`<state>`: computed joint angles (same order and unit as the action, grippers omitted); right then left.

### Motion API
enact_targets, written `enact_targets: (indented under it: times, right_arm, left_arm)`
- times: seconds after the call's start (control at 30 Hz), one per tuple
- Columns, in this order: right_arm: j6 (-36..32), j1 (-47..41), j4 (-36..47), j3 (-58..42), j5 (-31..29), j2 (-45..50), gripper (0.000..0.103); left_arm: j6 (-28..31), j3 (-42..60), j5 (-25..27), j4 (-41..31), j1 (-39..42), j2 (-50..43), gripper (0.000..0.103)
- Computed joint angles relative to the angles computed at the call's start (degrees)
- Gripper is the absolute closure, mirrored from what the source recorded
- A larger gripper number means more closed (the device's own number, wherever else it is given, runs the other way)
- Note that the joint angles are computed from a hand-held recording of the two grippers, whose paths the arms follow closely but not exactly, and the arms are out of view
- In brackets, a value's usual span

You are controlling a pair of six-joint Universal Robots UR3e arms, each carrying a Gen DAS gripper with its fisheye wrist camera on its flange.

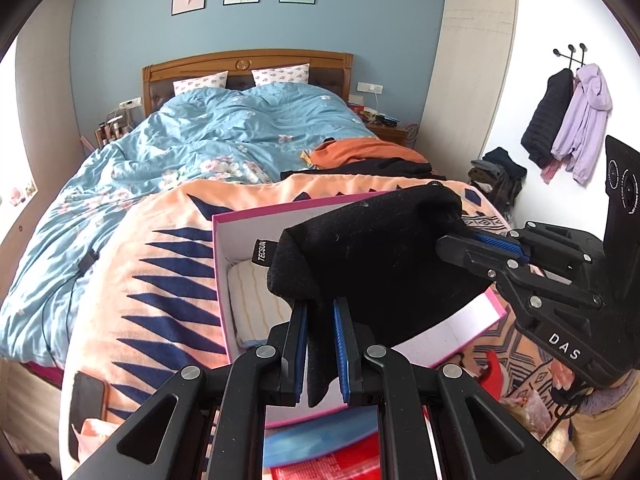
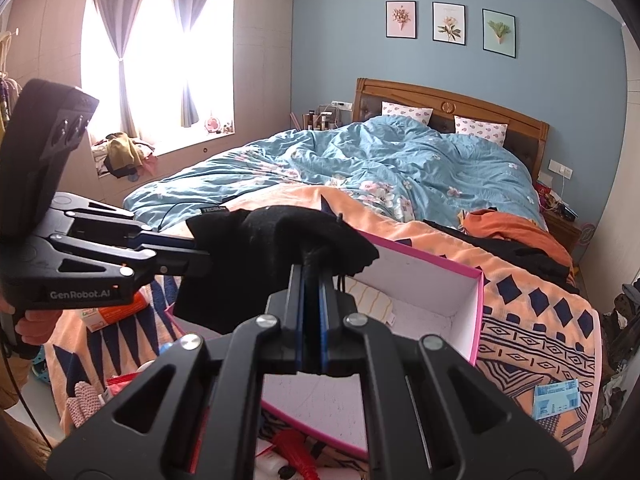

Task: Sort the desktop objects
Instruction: 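Carry the black pouch over the pink box and lower it onto the pad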

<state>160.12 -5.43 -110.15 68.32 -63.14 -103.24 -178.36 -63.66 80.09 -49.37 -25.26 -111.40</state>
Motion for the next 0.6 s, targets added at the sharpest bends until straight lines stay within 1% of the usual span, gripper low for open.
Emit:
enact_targets:
  times: [0.13, 0.27, 0.6]
  right_arm:
    - [1.6, 1.1, -1.6, -0.7, -1.6, 2.2, 0.096]
    - [2.6, 1.4, -1.9, -1.9, -1.9, 4.2, 0.096]
    - [5.3, 2.4, -2.2, -4.3, -2.2, 9.3, 0.096]
  left_arm:
    - [0.0, 5.0, 1.3, -2.2, -0.3, -3.6, 0.091]
    - [0.0, 8.4, 2.6, -3.5, -0.3, -6.4, 0.091]
    - [0.1, 16.7, 3.1, -8.2, 0.4, -12.7, 0.091]
